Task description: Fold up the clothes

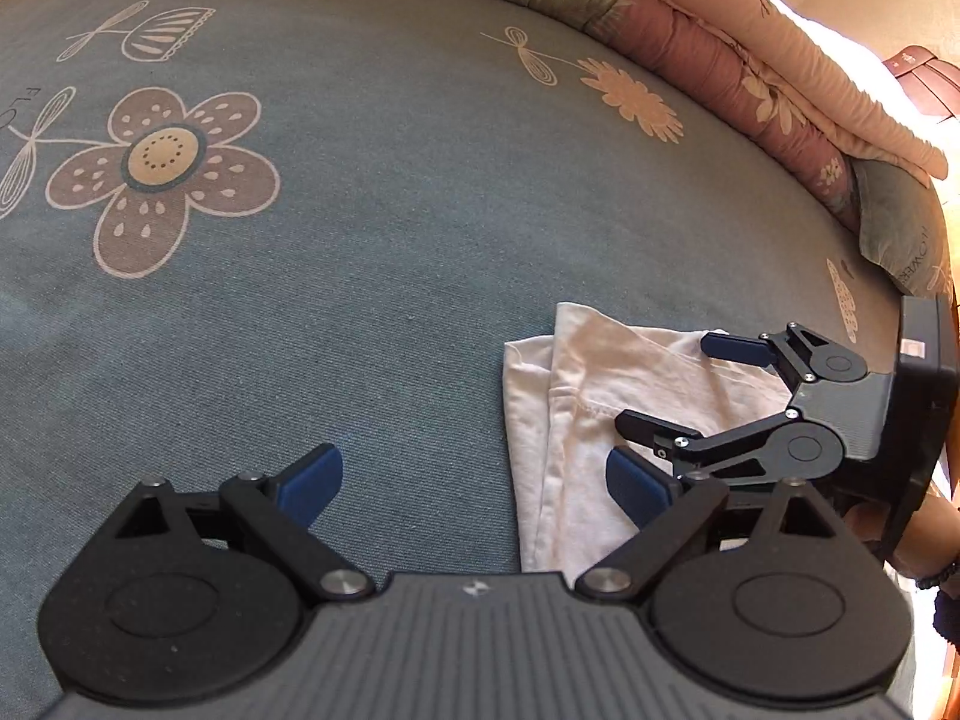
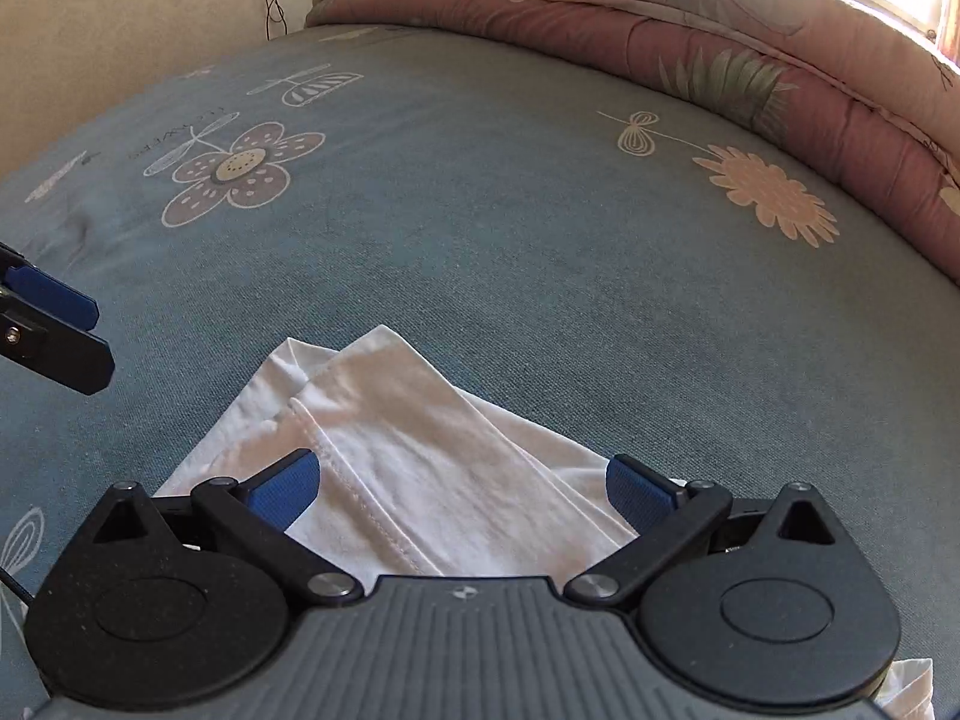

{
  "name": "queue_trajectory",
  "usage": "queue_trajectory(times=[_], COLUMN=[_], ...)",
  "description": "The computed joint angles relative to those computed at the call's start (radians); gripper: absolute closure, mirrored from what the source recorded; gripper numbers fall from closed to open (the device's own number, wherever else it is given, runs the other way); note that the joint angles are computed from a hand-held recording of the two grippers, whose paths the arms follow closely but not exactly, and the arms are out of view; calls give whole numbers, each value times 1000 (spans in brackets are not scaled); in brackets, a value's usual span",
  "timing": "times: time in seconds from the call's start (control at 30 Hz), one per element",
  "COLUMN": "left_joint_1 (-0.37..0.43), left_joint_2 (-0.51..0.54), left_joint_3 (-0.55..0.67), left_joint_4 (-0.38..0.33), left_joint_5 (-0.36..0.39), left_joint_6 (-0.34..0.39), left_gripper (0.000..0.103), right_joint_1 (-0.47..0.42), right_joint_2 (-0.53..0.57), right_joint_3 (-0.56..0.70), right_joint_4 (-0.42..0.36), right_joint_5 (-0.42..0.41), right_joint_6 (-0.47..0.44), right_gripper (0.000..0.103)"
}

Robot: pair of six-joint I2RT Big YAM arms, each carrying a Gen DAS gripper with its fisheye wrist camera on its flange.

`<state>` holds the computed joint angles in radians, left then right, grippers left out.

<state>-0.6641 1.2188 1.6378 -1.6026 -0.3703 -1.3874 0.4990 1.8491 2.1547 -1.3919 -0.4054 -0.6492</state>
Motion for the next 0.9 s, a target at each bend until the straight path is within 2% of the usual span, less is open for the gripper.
queue_trajectory(times=[0.03,0.1,0.2,0.27,0.33,0.4,0.43,0.53,0.6,0.7,0.77,0.9], left_joint_1=[-1,-1,3,6,12,16,19,31,43,61,69,59], left_joint_2=[3,9,15,16,15,10,3,2,20,70,112,180], left_joint_3=[1,5,10,16,21,17,6,-20,-25,-7,32,119], left_joint_4=[-3,-8,-12,-8,6,48,93,206,265,310,304,287], left_joint_5=[3,9,20,18,19,24,34,80,121,159,177,178], left_joint_6=[3,9,11,11,21,39,58,116,162,220,240,320], left_gripper=[9,9,9,9,9,9,9,9,9,9,9,9], right_joint_1=[3,-13,-11,-12,-25,-50,-64,-101,-132,-185,-229,-302], right_joint_2=[11,43,88,119,125,92,66,-15,-76,-154,-190,-208], right_joint_3=[3,35,119,186,218,188,158,55,-24,-121,-164,-191], right_joint_4=[-6,-45,-127,-188,-216,-191,-173,-133,-115,-92,-75,-13], right_joint_5=[25,-20,-12,-6,-22,-63,-77,-58,-28,10,24,57], right_joint_6=[-2,0,-26,9,72,119,131,141,107,54,32,69], right_gripper=[0,0,0,0,0,0,0,0,0,0,0,0])
